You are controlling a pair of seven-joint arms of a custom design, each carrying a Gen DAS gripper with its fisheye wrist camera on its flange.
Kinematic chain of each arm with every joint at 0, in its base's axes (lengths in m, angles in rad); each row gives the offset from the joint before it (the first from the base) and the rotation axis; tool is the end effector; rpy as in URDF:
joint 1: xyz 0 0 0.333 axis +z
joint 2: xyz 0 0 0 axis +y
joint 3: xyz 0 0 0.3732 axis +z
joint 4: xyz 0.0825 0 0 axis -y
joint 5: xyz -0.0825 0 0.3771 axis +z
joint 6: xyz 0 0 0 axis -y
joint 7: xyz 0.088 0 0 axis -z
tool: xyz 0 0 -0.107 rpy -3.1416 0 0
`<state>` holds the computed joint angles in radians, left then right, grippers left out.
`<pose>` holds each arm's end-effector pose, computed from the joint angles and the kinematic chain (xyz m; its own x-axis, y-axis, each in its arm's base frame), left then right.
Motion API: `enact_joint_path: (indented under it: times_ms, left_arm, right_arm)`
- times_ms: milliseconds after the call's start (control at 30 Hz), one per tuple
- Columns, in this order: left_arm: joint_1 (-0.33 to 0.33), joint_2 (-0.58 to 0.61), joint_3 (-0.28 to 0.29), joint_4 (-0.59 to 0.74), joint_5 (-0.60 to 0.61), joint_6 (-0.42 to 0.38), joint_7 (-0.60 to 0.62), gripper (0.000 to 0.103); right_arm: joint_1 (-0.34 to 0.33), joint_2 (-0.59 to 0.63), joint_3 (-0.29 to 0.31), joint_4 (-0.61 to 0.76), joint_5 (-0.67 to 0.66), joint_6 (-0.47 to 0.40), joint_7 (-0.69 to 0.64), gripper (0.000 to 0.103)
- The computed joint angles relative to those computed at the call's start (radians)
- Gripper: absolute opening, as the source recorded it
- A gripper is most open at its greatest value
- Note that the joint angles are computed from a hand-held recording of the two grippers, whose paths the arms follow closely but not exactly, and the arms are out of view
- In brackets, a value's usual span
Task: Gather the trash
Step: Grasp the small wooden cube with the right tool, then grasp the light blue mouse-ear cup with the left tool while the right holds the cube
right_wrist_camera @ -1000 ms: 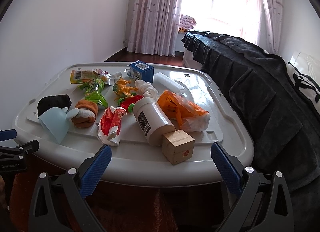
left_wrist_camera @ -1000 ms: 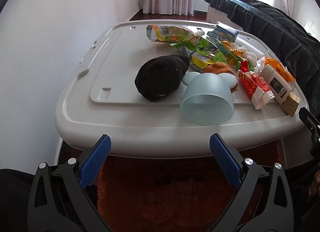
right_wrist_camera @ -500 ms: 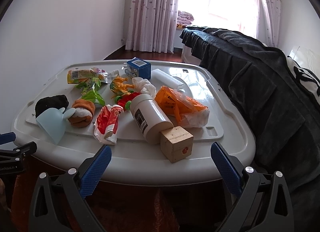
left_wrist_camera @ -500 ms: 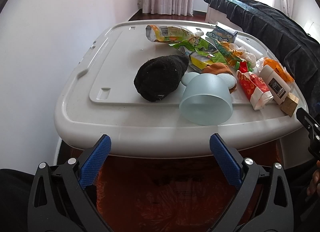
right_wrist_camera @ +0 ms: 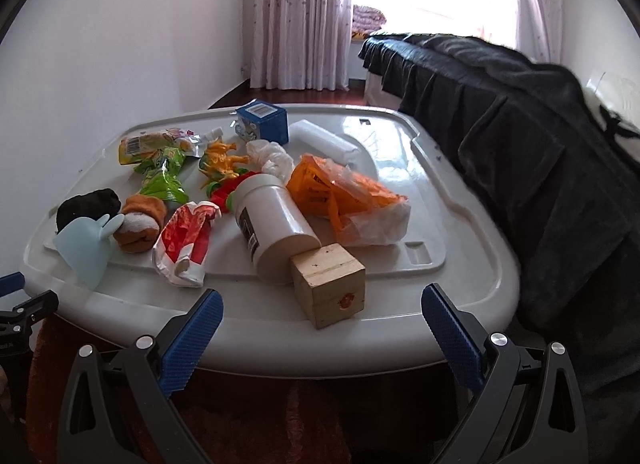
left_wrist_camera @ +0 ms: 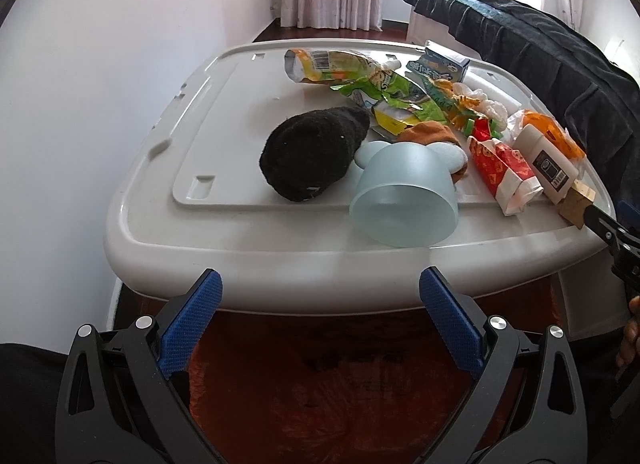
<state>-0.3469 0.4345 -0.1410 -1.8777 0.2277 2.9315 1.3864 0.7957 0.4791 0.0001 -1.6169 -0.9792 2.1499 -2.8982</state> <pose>0.6163 -0.3281 0.4091 -0.4604 -0.8877 -0.0015 -0.7182 0.3734 -0.5872 0.5253 0.4873 0.4222 -0.4469 -0.8943 -0.0221 -0.5996 0.3178 -0.7345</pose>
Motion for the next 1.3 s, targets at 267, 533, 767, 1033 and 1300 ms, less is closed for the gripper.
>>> enact_joint_path:
  times_ms: [267,533,767,1033,1300]
  left_arm:
    - [-0.018,-0.007,0.015,-0.011,0.023,0.014,-0.003,0.097]
    - [-0.026,-0.004,0.015,-0.007,0.034,0.004,-0.003,0.096]
    - [-0.023,-0.001,0.004,-0.008,0.036,0.005,0.004,0.097]
    - [0.024,0.001,-0.058,-0.017,-0.023,0.019,0.081,0.096]
    - [0.139,0.039,-0.225,0.039,-0.233,-0.021,0.291,0.096]
  right_arm:
    - [-0.026,0.002,-0.012,-0.031,-0.024,0.088,-0.004,0.097]
    - [-0.052,0.019,-0.018,-0.037,0.003,0.148,-0.062,0.076]
    - [-0.059,0.022,-0.034,-0.050,-0.020,0.207,-0.066,0.071]
    - [-0.054,0.015,-0.048,-0.064,-0.029,0.237,-0.025,0.034]
    - [-0.007,-0.101,-0.029,-0.159,-0.160,0.242,0.193,0.034]
